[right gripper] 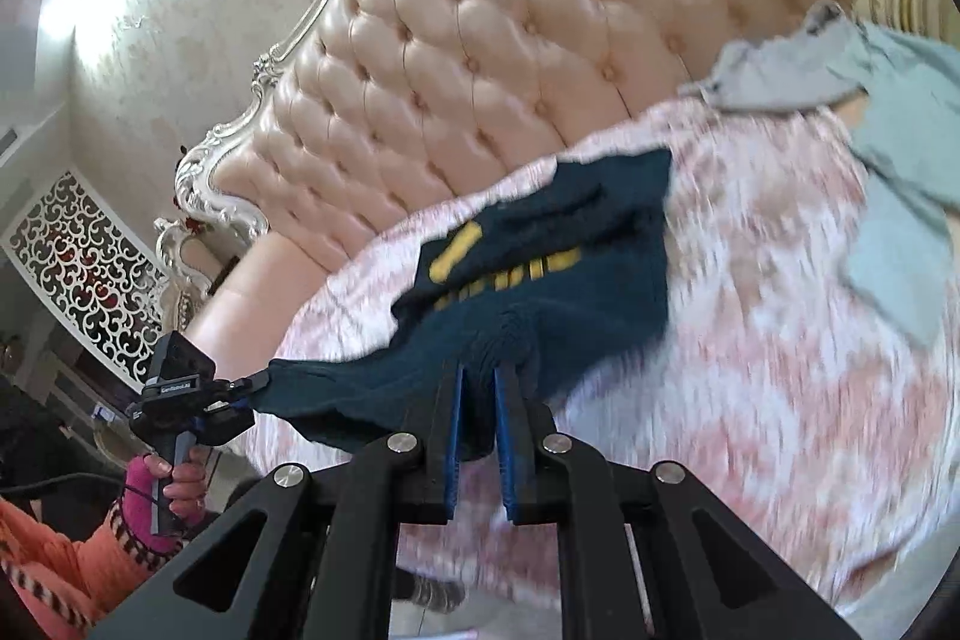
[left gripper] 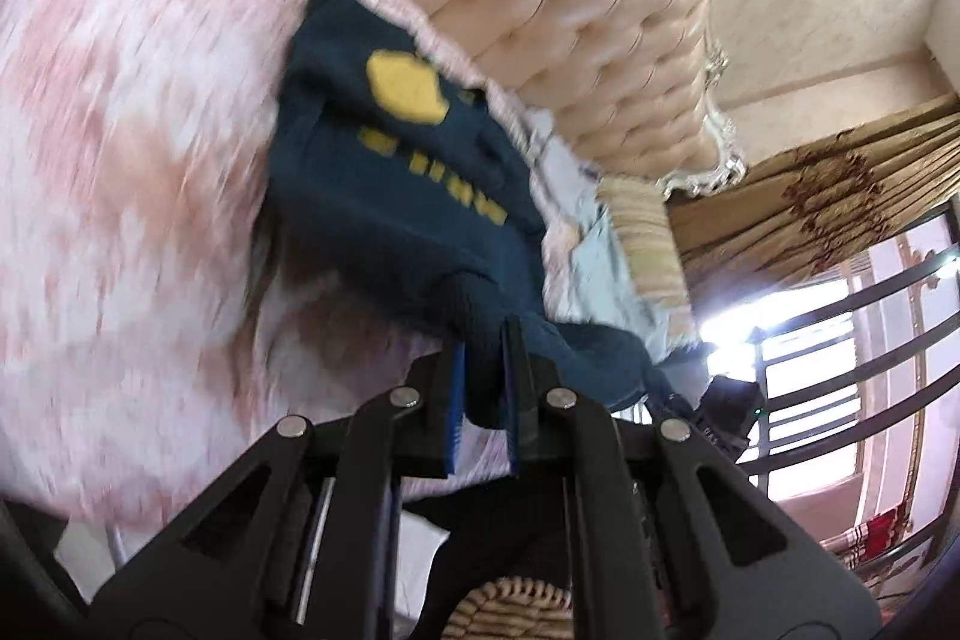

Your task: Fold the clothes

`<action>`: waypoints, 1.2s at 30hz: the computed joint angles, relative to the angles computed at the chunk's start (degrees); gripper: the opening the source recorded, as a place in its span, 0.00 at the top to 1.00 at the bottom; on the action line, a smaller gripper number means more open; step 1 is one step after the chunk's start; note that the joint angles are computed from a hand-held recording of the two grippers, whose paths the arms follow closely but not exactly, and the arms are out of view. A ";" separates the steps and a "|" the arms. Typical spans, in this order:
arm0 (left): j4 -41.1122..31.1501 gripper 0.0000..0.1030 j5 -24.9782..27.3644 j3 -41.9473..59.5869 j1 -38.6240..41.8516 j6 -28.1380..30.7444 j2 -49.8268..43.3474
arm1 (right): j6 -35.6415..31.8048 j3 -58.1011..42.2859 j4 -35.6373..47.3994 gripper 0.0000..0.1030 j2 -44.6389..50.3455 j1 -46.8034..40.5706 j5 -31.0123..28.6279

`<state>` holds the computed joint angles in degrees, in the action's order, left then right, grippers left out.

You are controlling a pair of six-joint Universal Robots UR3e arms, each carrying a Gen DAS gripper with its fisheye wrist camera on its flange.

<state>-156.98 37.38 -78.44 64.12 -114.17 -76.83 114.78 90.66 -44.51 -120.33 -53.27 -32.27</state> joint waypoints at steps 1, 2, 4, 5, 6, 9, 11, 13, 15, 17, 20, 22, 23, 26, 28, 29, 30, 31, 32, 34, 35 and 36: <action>3.42 0.88 -2.47 1.37 -2.59 -3.41 -1.65 | 7.35 1.31 -10.26 0.90 2.10 4.06 0.93; 9.06 0.88 -4.77 1.80 -5.53 -8.31 -2.83 | 15.47 2.05 -21.70 0.90 5.20 8.34 1.19; 23.53 0.88 -8.03 2.46 -11.57 -20.63 -6.36 | 28.91 1.09 -40.59 0.90 12.73 15.31 0.21; 32.33 0.88 -8.74 2.65 -14.64 -27.93 -8.88 | 35.61 -0.83 -49.78 0.90 17.78 18.91 -1.38; 40.71 0.88 -8.92 3.38 -17.40 -34.90 -11.84 | 39.90 -2.97 -55.36 0.90 21.94 21.33 -2.68; 57.84 0.88 -7.30 7.62 -23.29 -49.60 -21.35 | 50.39 -13.45 -66.00 0.90 35.85 27.96 -7.36; 63.32 0.88 -5.86 12.69 -26.05 -55.73 -27.94 | 54.60 -22.29 -67.87 0.90 44.55 31.22 -10.98; 67.67 0.88 -3.65 20.02 -29.19 -62.31 -36.19 | 57.79 -31.04 -67.68 0.90 52.55 33.45 -13.70; 69.48 0.88 -2.59 25.59 -30.98 -66.43 -42.09 | 60.72 -41.11 -65.92 0.90 61.33 35.14 -15.77; 70.12 0.88 -1.29 31.43 -32.43 -69.88 -48.02 | 62.68 -50.89 -63.13 0.90 69.11 36.35 -17.53; 69.82 0.87 -0.32 37.77 -33.59 -74.04 -54.96 | 65.21 -63.29 -58.77 0.90 78.45 37.48 -19.17; 68.77 0.85 -0.61 41.64 -34.09 -75.31 -59.36 | 67.47 -69.52 -57.29 0.88 83.69 37.66 -19.24; 69.70 0.84 -2.00 41.40 -33.90 -75.81 -60.40 | 68.48 -73.31 -55.95 0.87 86.49 37.74 -19.32; 74.98 0.64 -7.00 38.26 -33.11 -77.91 -62.46 | 72.00 -78.31 -55.21 0.82 91.48 37.22 -16.55; 86.58 0.11 -14.14 28.82 -31.22 -82.14 -60.53 | 74.10 -71.24 -60.61 0.73 88.80 36.41 -14.00; 91.98 0.00 -14.68 25.27 -30.51 -84.37 -58.92 | 74.57 -66.12 -64.06 0.64 86.15 36.04 -13.11; 96.64 0.00 -14.46 22.41 -29.85 -86.26 -57.27 | 74.49 -62.20 -66.62 0.44 83.69 35.94 -13.48; 98.52 0.00 -14.62 20.87 -29.30 -86.24 -56.06 | 73.91 -58.59 -68.94 0.31 81.07 36.04 -14.93; 99.21 0.00 -15.20 19.49 -28.68 -85.05 -54.57 | 73.30 -55.46 -70.98 0.18 78.67 36.14 -16.36; 98.68 0.00 -14.95 18.05 -27.81 -81.83 -51.70 | 70.52 -49.47 -75.58 0.18 73.87 36.43 -19.00; 94.98 0.00 -12.06 19.90 -28.12 -78.20 -50.57 | 68.40 -47.60 -77.26 0.18 71.97 36.75 -20.58; 91.31 0.00 -8.75 22.38 -28.57 -74.70 -49.76 | 65.60 -47.99 -77.16 0.18 71.12 37.50 -23.21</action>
<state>-65.68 28.63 -56.06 35.55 -188.87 -126.59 180.38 42.67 -121.67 -49.20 -15.77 -55.48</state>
